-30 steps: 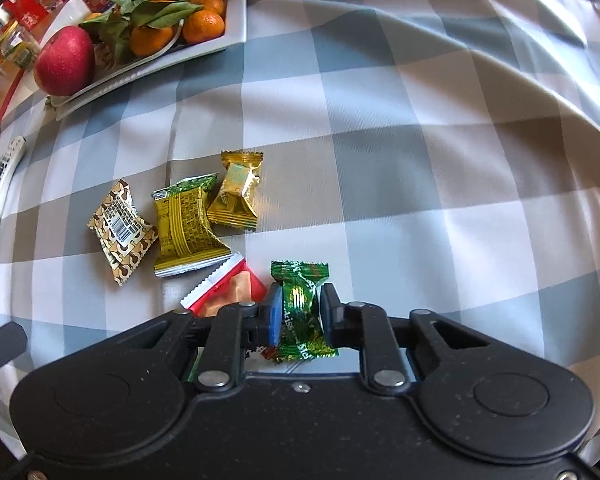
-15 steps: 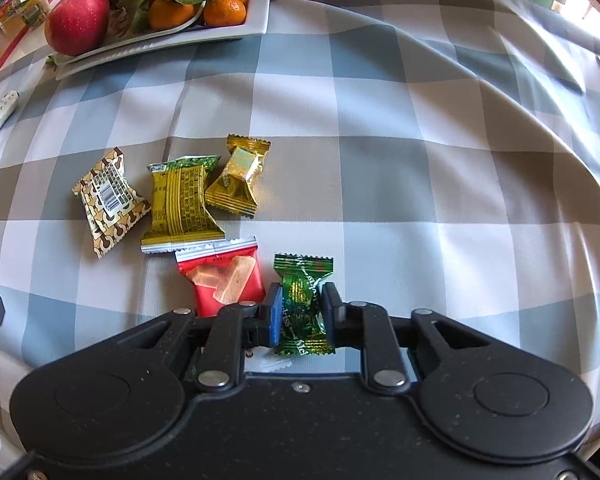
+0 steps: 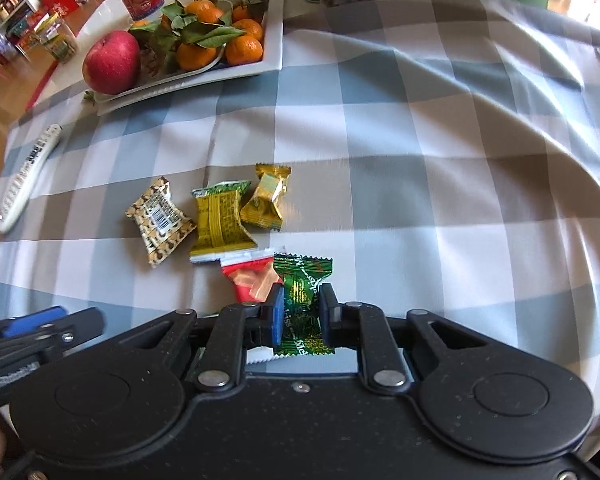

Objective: Organize snacks
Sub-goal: 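Grasp gold patterned snack packet with left tool while right tool holds green candy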

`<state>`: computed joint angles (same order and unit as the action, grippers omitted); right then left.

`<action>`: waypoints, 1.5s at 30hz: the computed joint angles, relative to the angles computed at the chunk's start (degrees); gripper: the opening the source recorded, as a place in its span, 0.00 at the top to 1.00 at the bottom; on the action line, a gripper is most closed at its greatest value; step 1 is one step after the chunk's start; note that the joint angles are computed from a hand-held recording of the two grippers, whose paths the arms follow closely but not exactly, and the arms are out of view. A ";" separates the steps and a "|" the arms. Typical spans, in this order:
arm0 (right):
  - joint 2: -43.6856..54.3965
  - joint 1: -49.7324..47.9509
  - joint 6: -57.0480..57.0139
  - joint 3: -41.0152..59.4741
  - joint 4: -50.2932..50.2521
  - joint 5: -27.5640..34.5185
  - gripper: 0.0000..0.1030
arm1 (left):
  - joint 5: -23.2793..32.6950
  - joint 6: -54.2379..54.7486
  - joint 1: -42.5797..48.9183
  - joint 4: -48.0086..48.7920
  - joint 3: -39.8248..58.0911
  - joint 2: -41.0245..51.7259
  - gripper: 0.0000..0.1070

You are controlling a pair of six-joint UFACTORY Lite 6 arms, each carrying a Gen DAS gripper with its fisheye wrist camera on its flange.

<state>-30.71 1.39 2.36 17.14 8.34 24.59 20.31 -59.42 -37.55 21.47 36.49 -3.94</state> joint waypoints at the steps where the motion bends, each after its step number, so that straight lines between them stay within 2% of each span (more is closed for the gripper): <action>1: -0.50 -1.48 -3.08 -0.06 2.56 1.17 0.76 | -0.40 -0.51 -0.13 0.21 -0.15 0.46 0.60; 3: -1.32 -4.39 -7.70 -0.17 5.76 3.41 0.76 | -1.20 -1.31 -0.31 0.28 -0.43 1.48 0.60; 9: -3.01 -11.64 -12.05 0.67 6.91 9.34 0.76 | -3.50 0.73 0.33 -3.56 -1.34 4.12 0.60; 12: -3.68 -14.41 -14.35 1.61 8.35 11.49 0.76 | -1.88 -5.36 0.09 1.86 0.21 5.96 0.60; 19: -8.60 -10.47 -5.42 1.90 0.05 10.33 0.76 | 1.60 -1.76 4.36 -1.86 10.82 13.21 0.60; 23: -9.19 -11.29 -8.71 2.43 2.53 11.18 0.76 | 4.52 -4.11 4.50 0.95 19.93 19.92 0.60; 28: -8.41 -12.60 -10.56 3.04 4.46 11.07 0.76 | 4.68 -0.25 5.17 -4.96 29.58 26.94 0.60; 31: -7.47 -13.38 -11.09 3.32 5.16 11.00 0.76 | 6.07 -3.31 4.41 -3.42 35.01 31.72 0.60; 37: -6.91 -13.86 -11.96 3.73 6.00 11.17 0.76 | 8.37 -8.22 4.01 -0.92 40.18 38.66 0.60; 45: -6.55 -11.94 -9.84 3.76 4.52 10.60 0.76 | 8.93 -9.34 4.56 -0.77 42.41 41.84 0.59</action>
